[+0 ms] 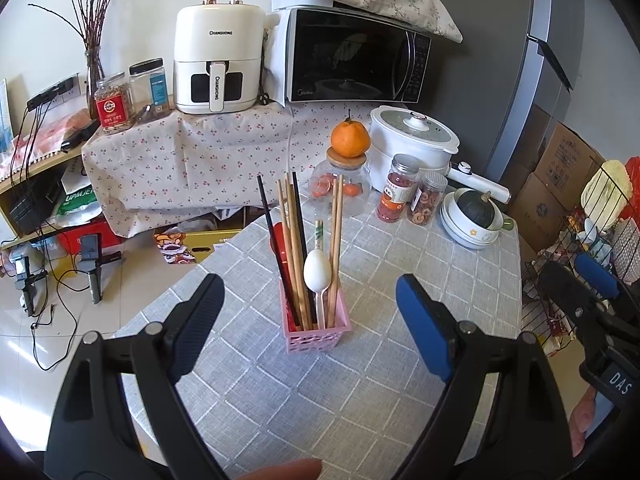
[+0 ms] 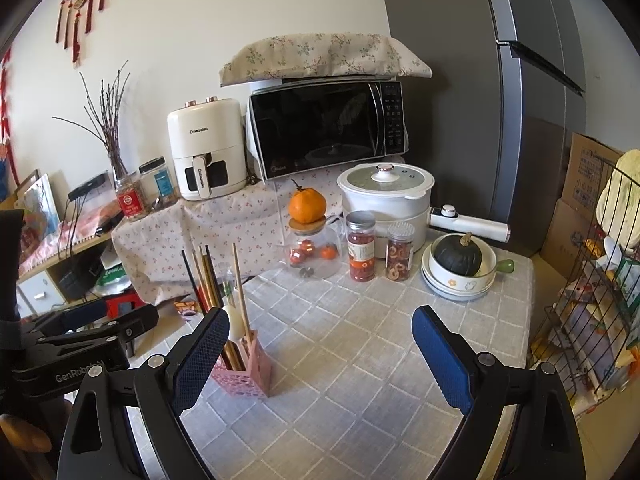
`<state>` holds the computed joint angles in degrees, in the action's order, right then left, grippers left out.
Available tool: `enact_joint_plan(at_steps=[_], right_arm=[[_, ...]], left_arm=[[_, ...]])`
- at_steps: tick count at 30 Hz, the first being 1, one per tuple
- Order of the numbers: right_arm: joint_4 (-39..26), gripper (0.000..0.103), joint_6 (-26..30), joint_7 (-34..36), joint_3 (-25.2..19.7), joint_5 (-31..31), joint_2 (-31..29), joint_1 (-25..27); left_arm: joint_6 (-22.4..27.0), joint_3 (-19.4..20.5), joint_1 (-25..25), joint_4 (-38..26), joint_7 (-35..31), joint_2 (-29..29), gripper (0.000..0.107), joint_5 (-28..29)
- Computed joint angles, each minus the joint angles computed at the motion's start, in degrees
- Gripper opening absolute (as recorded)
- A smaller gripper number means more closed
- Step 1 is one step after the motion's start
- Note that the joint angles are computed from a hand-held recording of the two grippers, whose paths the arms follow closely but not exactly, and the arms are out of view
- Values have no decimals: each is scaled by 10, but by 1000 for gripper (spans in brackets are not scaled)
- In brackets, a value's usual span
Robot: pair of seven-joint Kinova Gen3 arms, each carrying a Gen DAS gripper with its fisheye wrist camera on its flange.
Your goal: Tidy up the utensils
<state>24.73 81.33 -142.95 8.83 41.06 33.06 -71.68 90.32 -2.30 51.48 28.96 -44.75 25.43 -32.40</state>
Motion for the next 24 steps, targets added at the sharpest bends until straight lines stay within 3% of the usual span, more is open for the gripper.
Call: enact_joint_plan(at_steps=[24], right_arm=[[-15,94,5,8,5,-10,10,3]], left_arm=[[0,3,-5,0,0,1,88,14]])
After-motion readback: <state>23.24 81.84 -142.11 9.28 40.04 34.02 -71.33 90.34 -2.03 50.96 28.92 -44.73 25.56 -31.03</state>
